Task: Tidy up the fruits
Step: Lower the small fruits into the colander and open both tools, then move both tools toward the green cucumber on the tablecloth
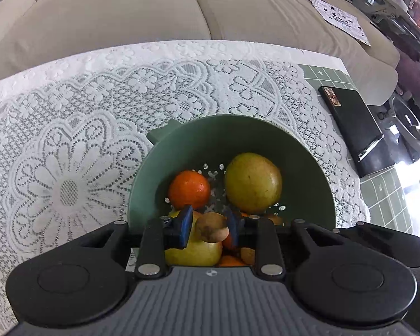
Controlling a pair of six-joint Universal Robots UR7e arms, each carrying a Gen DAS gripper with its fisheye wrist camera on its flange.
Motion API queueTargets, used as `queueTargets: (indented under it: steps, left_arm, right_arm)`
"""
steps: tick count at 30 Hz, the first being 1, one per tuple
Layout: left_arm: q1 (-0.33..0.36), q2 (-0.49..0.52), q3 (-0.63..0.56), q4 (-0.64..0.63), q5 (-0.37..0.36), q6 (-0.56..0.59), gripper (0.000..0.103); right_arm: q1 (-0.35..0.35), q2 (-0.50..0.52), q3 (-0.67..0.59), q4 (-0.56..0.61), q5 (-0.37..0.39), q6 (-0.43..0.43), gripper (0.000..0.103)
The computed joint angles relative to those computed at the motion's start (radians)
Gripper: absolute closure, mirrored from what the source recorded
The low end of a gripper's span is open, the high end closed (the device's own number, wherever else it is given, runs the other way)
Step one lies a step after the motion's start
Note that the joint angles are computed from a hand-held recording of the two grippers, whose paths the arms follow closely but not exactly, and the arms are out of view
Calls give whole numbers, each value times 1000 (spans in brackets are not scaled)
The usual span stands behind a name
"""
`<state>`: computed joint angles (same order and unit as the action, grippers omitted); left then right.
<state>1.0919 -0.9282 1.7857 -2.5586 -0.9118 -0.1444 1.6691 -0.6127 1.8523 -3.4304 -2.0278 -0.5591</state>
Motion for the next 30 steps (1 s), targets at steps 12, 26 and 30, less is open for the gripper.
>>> queueTargets:
  steps: [12,26,30]
  left_arm:
    - [-19,-73,63,-59,-6,62,57]
    - [-19,-261,215,-111,27,66,50]
    - [-6,-320,266,-110,54,47,50]
  right_arm:
    - [28,11,26,-116,-3,-56,52]
    - [115,20,64,-228,-9,-18,28]
    - [139,10,85,-199,41,35,28]
